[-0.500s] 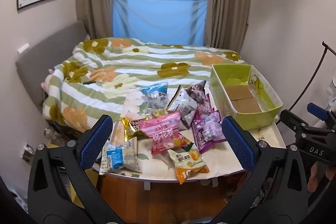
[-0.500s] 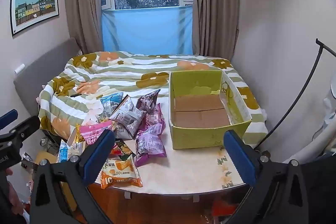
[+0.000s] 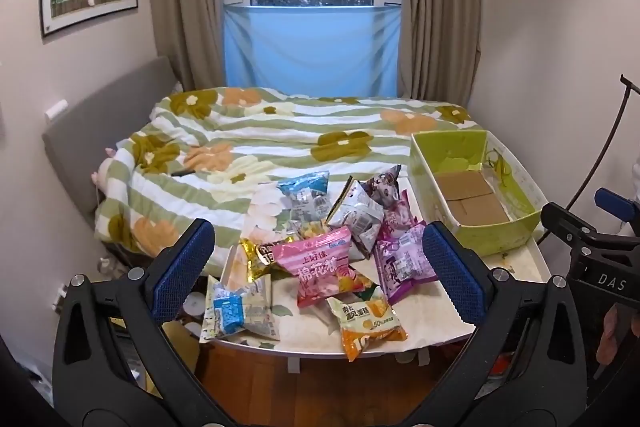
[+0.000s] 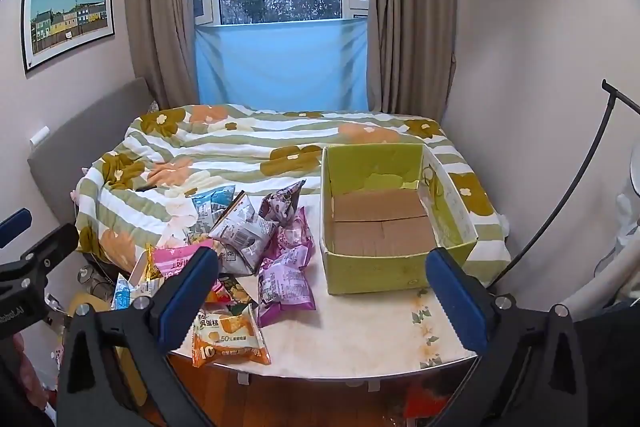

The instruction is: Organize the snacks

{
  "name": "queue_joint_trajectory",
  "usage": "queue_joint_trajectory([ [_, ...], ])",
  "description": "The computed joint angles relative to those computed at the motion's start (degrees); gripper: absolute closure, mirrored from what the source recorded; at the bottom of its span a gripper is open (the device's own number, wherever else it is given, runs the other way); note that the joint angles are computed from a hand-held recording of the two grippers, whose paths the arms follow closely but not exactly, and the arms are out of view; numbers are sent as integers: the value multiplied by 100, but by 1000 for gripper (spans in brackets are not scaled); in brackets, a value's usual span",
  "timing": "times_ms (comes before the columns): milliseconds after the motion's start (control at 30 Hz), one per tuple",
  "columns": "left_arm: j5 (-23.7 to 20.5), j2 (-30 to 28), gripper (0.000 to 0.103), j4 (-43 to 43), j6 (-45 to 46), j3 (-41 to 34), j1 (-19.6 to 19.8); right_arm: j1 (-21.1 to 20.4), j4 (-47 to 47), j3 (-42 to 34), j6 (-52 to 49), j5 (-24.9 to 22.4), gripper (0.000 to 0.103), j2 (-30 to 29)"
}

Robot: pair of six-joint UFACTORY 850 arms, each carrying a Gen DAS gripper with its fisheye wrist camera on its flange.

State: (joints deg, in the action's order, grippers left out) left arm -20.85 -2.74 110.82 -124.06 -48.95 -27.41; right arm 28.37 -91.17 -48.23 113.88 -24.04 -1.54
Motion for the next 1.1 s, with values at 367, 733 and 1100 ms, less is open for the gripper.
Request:
queue_joint_trajectory([
  [367,80,-33,1,-99,29,-59,-52,-138,-214,88,158,92,0,36],
  [733,159,-33,1,-117,25,-99,-31,-186,-254,104,174,114,0,71],
  [1100,194,-69,1,-148,18,-144,-22,-189,-302,113,216,113,0,72],
])
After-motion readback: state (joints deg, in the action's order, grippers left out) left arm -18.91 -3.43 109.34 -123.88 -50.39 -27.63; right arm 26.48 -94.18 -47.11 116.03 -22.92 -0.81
